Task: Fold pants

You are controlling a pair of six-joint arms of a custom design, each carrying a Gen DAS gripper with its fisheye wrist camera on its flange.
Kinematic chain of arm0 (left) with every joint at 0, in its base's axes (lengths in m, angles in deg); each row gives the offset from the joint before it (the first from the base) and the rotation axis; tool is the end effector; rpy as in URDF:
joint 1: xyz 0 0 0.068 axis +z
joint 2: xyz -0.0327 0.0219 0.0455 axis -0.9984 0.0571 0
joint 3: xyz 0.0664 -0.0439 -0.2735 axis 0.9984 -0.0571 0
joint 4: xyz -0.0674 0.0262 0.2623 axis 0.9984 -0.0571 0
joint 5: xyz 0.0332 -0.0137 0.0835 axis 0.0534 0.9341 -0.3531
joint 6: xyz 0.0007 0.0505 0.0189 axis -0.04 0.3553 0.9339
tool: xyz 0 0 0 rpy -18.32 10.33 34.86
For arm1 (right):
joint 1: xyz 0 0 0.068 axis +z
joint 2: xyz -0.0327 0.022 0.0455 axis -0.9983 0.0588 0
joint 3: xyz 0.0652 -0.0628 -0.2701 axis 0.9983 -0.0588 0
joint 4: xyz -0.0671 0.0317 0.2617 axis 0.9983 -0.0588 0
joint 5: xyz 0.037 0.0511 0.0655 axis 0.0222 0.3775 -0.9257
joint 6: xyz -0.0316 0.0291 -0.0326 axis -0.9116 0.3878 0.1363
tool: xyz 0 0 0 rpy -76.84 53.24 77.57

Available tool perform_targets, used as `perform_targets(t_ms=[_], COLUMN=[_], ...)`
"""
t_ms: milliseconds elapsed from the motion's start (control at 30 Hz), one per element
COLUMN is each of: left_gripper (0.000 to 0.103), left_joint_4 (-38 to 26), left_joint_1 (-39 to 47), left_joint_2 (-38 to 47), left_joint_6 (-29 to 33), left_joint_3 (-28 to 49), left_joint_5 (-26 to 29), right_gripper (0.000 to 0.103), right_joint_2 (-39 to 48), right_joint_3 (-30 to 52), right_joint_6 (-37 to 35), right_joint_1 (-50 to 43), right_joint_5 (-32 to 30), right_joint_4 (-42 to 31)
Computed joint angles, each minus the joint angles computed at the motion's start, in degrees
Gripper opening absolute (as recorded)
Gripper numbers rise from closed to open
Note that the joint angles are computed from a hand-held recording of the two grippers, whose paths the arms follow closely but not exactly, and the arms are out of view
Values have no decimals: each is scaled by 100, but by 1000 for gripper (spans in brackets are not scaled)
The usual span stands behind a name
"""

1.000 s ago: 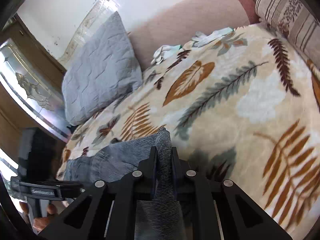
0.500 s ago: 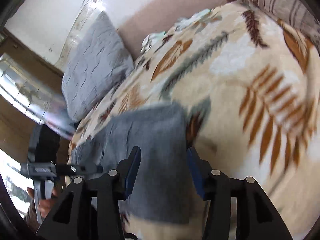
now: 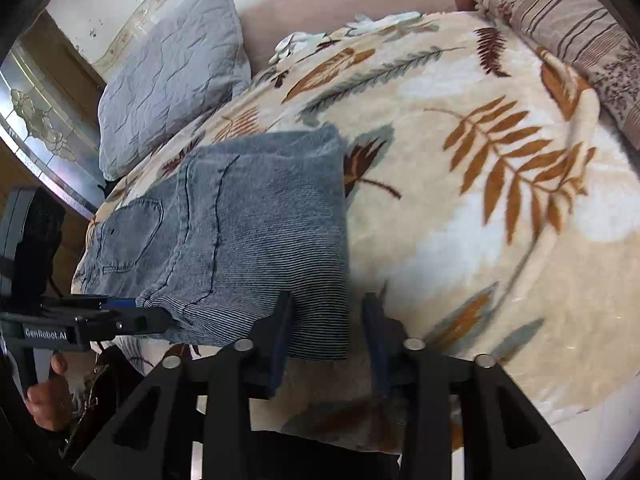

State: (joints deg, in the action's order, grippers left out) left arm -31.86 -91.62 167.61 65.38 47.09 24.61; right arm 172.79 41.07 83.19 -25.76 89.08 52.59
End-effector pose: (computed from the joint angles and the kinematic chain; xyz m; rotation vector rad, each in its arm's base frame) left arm 0.2260 -0.0322 0.1304 0.5301 2.8960 -0.5329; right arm 0.1471 0.2388 0.1040 0.2925 2.5266 0.4857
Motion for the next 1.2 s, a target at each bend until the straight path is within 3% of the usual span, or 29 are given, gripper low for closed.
perform_targets(t_ms=[67,200,300,433,500,633,767,800,833,867,933,1000,1100,1200], left_gripper=[47,56,56,57,64,65,65,65,65,64,59,59,53,53], left_joint_4=[-38,154,126,112,93,-271,-274,-298,-376,-475,-378,130,-4,52], left_joint_1=[41,-154,-82,-29,199,405,232,160,98,48,-25,-153,-245,-97], left_joint_2=[-132,-289,-322,-136,121,1045,1726,1918,2109,2259,2220,2128,2575,2318], left_joint_6=[67,-199,-174,-128,-204,-574,-886,-987,-1053,-1061,-1069,-1302,-1404,-1144], left_joint_3=[-14,-57,-16,297,634,1524,2080,2224,2372,2502,2504,2348,2605,2365], left_joint_5=[-17,-147,-184,-249,-90,314,337,333,407,519,605,306,48,189], right_gripper=[43,65,74,75,75,64,63,53,14,9,8,8,13,21], right_joint_2=[-202,-607,-729,-815,-868,-345,720,976,1238,1383,1274,1030,1753,1625], right_joint_3=[-5,-18,104,161,45,163,627,790,1007,1220,1548,1553,2241,1843], right_joint_6=[52,169,79,-274,-613,-1012,-1084,-1087,-1237,-1449,-1916,-2181,-2338,-2024], right_joint_1=[-34,-89,-261,-626,-926,-1578,-2173,-2254,-2329,-2341,-2183,-2077,-2215,-2269], right_joint_5=[5,207,290,155,-8,-742,-1545,-1654,-1868,-1987,-1536,-1076,-1226,-1198], right_joint_4=[-265,-711,-964,-868,-337,490,1004,988,922,757,285,322,-506,-8])
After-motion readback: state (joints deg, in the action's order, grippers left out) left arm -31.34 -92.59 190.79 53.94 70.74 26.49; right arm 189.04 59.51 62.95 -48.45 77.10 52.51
